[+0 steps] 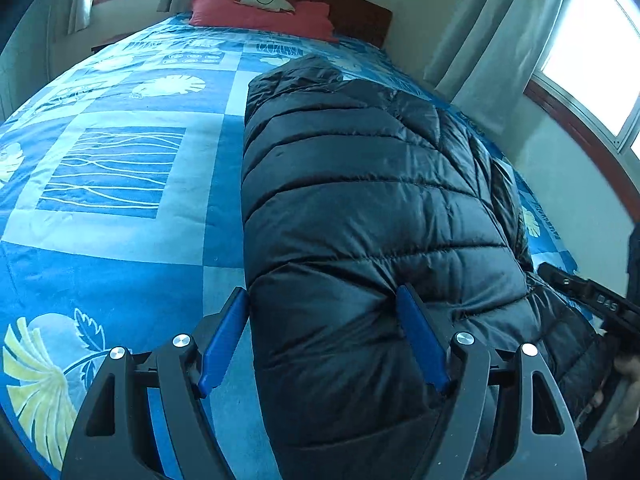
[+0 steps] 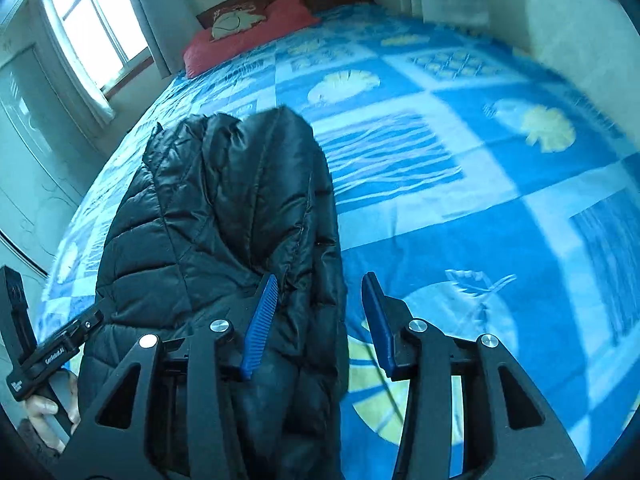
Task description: Fold large clothes
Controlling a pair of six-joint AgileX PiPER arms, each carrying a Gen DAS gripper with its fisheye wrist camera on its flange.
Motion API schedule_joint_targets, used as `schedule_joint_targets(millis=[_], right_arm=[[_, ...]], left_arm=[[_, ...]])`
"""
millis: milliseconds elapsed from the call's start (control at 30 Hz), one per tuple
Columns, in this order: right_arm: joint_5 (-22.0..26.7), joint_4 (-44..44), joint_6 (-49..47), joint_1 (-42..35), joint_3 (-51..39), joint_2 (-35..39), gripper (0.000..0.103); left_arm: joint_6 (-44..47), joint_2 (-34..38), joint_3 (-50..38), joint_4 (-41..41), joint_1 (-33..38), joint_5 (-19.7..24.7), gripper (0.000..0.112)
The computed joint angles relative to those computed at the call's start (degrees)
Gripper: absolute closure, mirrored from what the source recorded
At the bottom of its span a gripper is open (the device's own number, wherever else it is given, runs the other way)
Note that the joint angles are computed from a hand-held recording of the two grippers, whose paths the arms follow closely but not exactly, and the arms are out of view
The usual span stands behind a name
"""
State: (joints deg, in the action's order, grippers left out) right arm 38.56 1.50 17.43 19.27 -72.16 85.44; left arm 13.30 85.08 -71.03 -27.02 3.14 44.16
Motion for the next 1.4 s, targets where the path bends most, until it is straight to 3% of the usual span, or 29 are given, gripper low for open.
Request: schedule_joint_targets(millis=[200, 267, 400, 500, 600, 667, 767, 933, 1033, 1100, 1333, 1400], right_arm=[[-1.34, -3.17, 3.14, 8.94, 4.29, -8.31, 0.075], [-1.3, -4.03, 2.51, 11.29, 3.03, -6.38, 0.076], [1.12, -14.87, 10.77, 14.75, 3.69, -2.08, 0.076], [-5.28, -8.47, 5.9, 10.44, 9.39, -0.63, 0.076], [-12.43, -3.34, 2.02, 7.78, 14.0, -0.05, 0.076], [-14.33, -6.83, 5.91, 8.52, 15.16, -0.04, 0.076], [-13.23, -12.85, 12.31, 10.38, 14.95, -0.4, 0.076], [-5.36, -7.73, 8.61, 10.74, 10.4, -3.13, 0.074], [-2.14, -8.02, 7.93, 10.77, 5.72, -4.02, 0.073], [-2.88, -5.27, 5.11, 9.47, 1.82, -2.49, 0.07], [-3.77, 1.38, -2.89, 5.21, -15.51, 12.55, 0.07], [-2.41, -0.94, -1.61, 4.9, -18.35, 15.82, 0.07]], left_arm=[[1.29, -8.49, 5.53, -2.22, 2.76, -0.46, 0.038], [2.41, -9.46, 6.45, -3.88, 3.67, -0.11, 0.038], [1.81, -7.21, 5.77, -3.5, 1.8, 0.48, 0.038], [0.13, -4.82, 6.19, -1.06, -1.98, -1.86, 0.037], [-5.36, -3.57, 6.69, 6.83, -6.97, -6.46, 0.036], [-7.81, -2.68, 6.8, 9.04, -8.34, -8.04, 0.036], [-5.62, -2.83, 6.44, 7.21, -7.44, -6.8, 0.036], [-1.98, -3.79, 3.32, 2.27, -2.35, -0.25, 0.037], [-1.25, -5.61, 1.92, 3.26, -1.94, -2.27, 0.037], [-1.61, -3.77, -1.08, 4.73, -2.65, -3.02, 0.037], [-7.77, 6.71, -12.62, 8.71, -5.43, -2.81, 0.037], [-9.24, 9.01, -14.66, 9.79, -6.12, -2.6, 0.037]])
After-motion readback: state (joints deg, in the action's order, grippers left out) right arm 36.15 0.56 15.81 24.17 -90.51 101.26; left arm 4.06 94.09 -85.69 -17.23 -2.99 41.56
